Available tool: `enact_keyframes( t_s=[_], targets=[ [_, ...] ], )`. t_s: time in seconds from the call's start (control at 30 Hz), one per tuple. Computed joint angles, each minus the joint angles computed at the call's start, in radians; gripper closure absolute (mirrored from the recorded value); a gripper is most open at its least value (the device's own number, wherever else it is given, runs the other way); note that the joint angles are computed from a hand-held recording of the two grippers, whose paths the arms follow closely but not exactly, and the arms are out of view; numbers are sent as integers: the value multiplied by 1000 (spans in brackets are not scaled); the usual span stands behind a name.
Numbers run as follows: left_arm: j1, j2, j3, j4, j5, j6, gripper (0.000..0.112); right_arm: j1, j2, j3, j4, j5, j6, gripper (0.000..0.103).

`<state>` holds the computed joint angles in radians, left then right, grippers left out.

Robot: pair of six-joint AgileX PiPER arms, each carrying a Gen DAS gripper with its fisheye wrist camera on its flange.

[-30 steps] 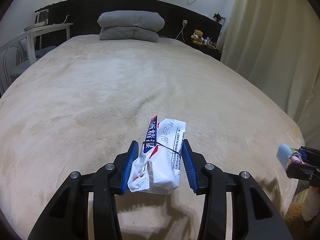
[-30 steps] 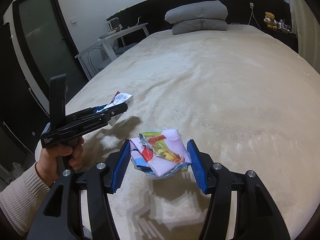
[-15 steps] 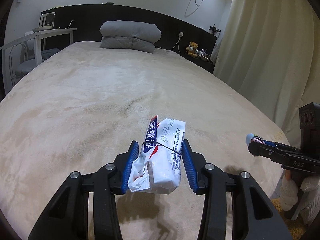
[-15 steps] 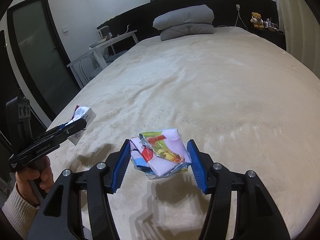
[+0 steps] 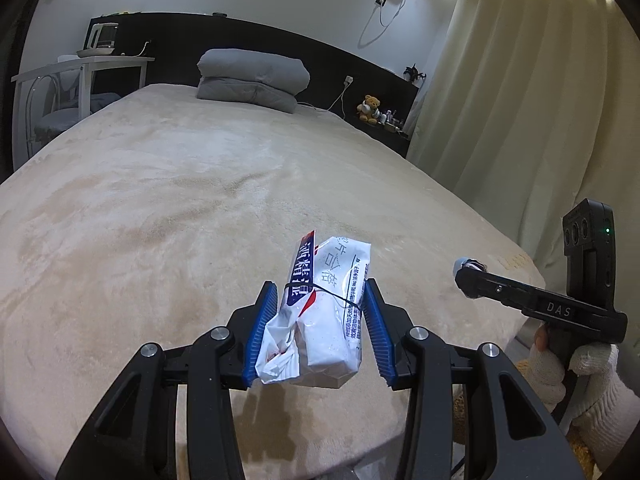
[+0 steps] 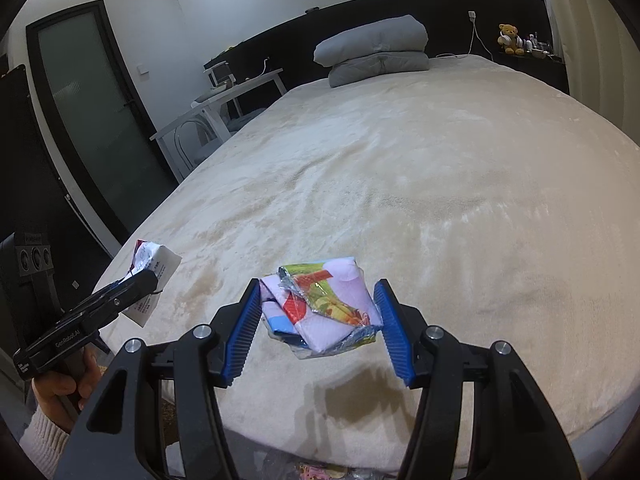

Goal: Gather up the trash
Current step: 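Carry the white packet and colourful wrapper off the bed down over the clear bin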

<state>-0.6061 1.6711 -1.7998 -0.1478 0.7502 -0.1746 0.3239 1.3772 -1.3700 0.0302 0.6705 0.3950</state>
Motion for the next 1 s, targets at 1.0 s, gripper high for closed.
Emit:
enact_keyframes(
  t_s=[1.0],
  targets=[
    [-239, -383, 570, 116, -107, -307, 70, 383, -271, 358, -249, 9, 469, 46]
  ],
)
